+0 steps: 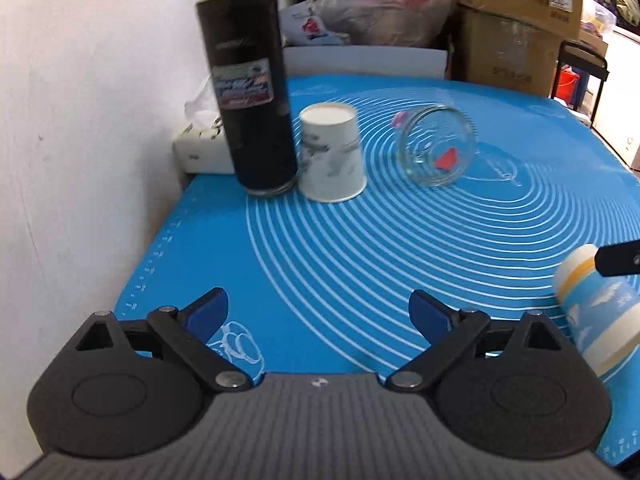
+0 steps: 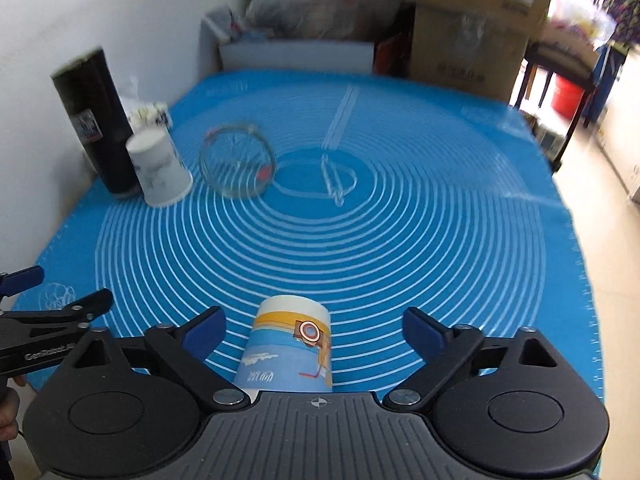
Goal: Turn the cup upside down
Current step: 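Grasp the paper cup with the right gripper while the left gripper releases it, then rotate the cup with the right gripper and set it rim-down on the mat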
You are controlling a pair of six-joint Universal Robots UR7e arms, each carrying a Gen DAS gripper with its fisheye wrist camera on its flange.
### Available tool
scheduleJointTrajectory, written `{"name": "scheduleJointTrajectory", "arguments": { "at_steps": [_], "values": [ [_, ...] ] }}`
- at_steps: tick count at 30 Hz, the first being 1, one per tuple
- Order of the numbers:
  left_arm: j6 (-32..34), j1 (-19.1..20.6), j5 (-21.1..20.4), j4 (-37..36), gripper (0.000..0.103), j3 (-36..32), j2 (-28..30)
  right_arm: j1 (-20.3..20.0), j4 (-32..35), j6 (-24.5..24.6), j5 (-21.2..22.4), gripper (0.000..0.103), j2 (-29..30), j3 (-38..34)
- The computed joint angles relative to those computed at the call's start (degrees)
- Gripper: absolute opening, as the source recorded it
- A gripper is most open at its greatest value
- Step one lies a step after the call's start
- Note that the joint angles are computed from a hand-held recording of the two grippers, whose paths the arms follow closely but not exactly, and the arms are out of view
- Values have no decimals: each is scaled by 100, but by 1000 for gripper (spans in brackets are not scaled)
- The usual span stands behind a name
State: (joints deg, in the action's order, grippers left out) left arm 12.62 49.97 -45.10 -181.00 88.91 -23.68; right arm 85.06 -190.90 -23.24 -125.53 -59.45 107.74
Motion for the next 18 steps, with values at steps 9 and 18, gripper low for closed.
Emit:
{"name": "scheduleJointTrajectory", "arguments": {
  "at_steps": [9,18],
  "values": [
    [-125,195,-94,238,96,-178,69,-137,1892,685,125,84,146,-748],
    [-229,265,-101,343,96,-275,110,-226,2875,1181,151,56,288,-1183]
  ]
}}
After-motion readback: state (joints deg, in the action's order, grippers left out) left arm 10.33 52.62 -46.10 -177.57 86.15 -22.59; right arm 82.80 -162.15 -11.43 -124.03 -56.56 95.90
